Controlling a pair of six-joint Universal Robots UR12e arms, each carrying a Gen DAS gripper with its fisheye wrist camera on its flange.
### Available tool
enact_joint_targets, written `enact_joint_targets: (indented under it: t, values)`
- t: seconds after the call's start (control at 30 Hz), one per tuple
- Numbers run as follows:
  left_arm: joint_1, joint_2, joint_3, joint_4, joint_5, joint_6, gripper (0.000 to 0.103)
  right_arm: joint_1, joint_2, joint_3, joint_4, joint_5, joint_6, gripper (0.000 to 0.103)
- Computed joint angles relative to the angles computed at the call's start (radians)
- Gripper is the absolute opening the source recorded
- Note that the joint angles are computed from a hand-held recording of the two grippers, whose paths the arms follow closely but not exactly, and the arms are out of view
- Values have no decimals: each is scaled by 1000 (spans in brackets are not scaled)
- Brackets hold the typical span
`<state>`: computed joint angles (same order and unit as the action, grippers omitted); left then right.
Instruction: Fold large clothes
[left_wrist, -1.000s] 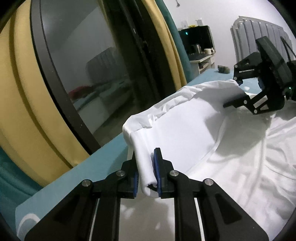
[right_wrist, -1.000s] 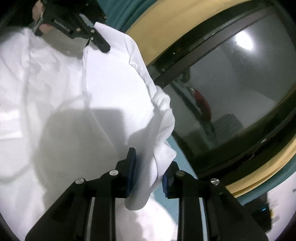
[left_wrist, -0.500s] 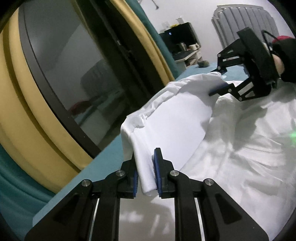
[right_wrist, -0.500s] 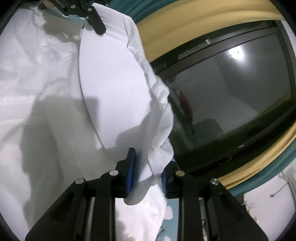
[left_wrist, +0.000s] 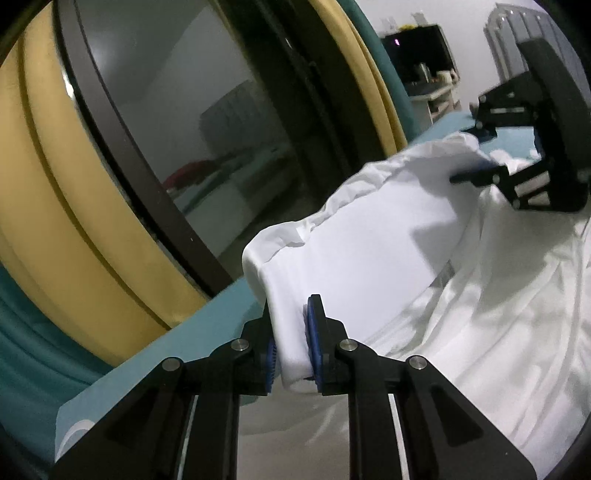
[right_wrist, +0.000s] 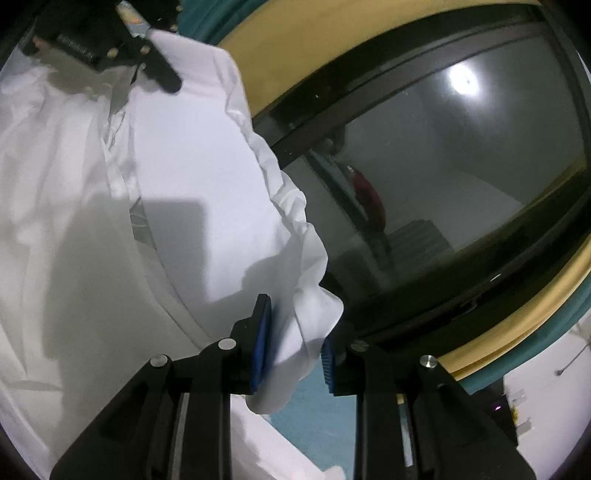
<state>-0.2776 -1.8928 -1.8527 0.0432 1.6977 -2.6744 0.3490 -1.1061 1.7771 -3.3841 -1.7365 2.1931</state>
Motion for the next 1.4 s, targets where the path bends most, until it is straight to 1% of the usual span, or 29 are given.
enact_joint_targets:
  t: [0.07, 0.2, 0.27, 0.37, 0.43, 0.53, 0.57, 0.6, 0.67, 0.73, 0.77, 0.83, 0.87, 0.93, 0.97, 1.03, 1.07, 1.1, 1.17, 1.2, 1.27, 1.33, 1.37, 1.4]
  values:
    - [-3, 1, -8, 4, 2, 23, 17, -6, -5, 7, 0, 22, 2, 24]
    - [-6, 22, -50, 45, -13, 73, 17, -16, -30, 37, -9, 56, -12, 25]
    - [1, 40, -66, 47, -35, 77, 18, -17, -47, 65, -21, 65, -28, 28]
    - [1, 65, -92, 38, -61, 67, 19, -17, -70, 100, -20, 76, -45, 29]
    - [3, 82, -110, 26, -80, 64, 19, -17, -93, 130, -4, 86, -45, 29]
    - [3, 116, -148, 4, -98, 71, 19, -23, -131, 162, 63, 105, -34, 30]
    - [4, 125, -159, 0, -106, 67, 19, -26, -144, 173, 82, 113, -30, 30]
    - [9, 143, -178, -16, -124, 43, 19, -30, -158, 189, 95, 123, -33, 30]
    - [23, 173, -206, -56, -158, -9, 19, -36, -175, 216, 96, 106, -55, 30]
    - [33, 197, -230, -76, -175, -42, 19, -45, -194, 237, 103, 90, -70, 30]
    - [39, 214, -244, -88, -179, -68, 22, -53, -213, 250, 121, 91, -60, 30]
    - [52, 233, -261, -92, -205, -105, 24, -77, -252, 266, 174, 138, -26, 30]
    - [58, 244, -270, -93, -212, -124, 25, -89, -272, 277, 184, 164, 4, 30]
    - [72, 264, -284, -99, -225, -163, 26, -119, -305, 285, 223, 247, 100, 30]
    - [80, 271, -288, -104, -236, -180, 27, -133, -317, 282, 243, 302, 180, 31]
    - [97, 278, -291, -107, -267, -219, 28, -152, -321, 255, 292, 408, 292, 33]
    - [103, 278, -288, -109, -285, -241, 28, -144, -320, 249, 297, 454, 349, 37]
    - [104, 275, -283, -108, -293, -252, 28, -139, -311, 237, 296, 478, 380, 39]
    - [99, 264, -267, -98, -297, -265, 28, -118, -278, 192, 299, 533, 433, 42]
    - [95, 261, -262, -93, -298, -268, 28, -109, -263, 171, 317, 553, 445, 42]
    - [86, 256, -256, -86, -306, -282, 28, -79, -229, 125, 368, 577, 467, 42]
    - [80, 246, -244, -79, -323, -298, 28, -58, -196, 84, 393, 578, 484, 42]
    - [77, 241, -238, -79, -331, -305, 28, -48, -185, 76, 396, 575, 493, 42]
    - [74, 236, -232, -80, -339, -312, 28, -48, -172, 57, 432, 597, 497, 42]
